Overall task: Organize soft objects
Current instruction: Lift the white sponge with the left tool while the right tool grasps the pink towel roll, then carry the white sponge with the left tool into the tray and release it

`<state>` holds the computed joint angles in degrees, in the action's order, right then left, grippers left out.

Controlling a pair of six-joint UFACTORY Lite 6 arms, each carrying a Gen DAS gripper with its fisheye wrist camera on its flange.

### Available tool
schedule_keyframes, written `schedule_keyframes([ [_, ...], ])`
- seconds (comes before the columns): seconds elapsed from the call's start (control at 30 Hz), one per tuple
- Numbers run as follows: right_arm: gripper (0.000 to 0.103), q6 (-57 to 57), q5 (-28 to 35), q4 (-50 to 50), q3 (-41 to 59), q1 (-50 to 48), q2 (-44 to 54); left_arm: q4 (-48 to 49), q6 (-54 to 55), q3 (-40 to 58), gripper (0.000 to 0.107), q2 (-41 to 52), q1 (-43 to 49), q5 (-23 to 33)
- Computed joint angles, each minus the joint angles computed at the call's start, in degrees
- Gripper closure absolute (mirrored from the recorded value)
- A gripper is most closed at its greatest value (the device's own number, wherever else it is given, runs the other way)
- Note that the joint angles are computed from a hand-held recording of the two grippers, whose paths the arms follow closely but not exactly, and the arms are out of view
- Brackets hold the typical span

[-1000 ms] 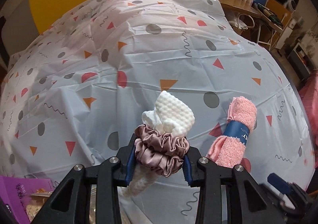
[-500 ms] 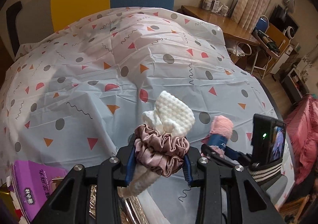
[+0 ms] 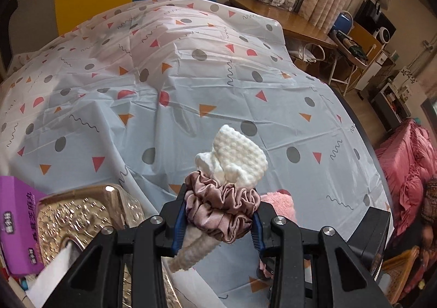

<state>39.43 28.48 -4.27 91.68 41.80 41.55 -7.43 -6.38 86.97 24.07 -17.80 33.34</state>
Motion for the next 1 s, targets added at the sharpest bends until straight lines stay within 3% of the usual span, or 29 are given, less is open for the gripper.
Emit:
schedule_keyframes([
  [0.1, 0.065, 11.1, -5.8, -11.0, -7.5, 2.4, -3.6, 2.1, -2.4, -1.2, 0.068, -0.9, -1.1, -0.3],
  [0.17, 0.064, 19.2, -4.8, -19.5, -8.2, 4.6, -3.7, 3.9, -4.1, -0.5, 0.068, -1.3, -0.9, -0.2],
  [0.27, 0.063, 23.2, -2.8, -24.0, -6.2, 6.0, -2.5, 5.3, -4.8, 1.6, 0.068, -1.7, 1.2, 1.2],
  [0.6, 0.063, 25.0, -0.3, -29.2, -4.5, 7.7, -1.6, 8.2, -3.4, 7.2, 0.068, -7.0, 16.3, 5.1],
  [0.83, 0.063, 26.2, 0.6, -32.0, -5.0, 8.4, -1.9, 1.6, 7.0, 3.0, 0.068, -15.2, 28.6, 5.7],
  [1.0, 0.063, 26.5, 0.9, -32.8, -5.0, 8.6, -1.9, -7.8, 20.1, -2.6, 0.068, -22.2, 39.4, 6.4],
])
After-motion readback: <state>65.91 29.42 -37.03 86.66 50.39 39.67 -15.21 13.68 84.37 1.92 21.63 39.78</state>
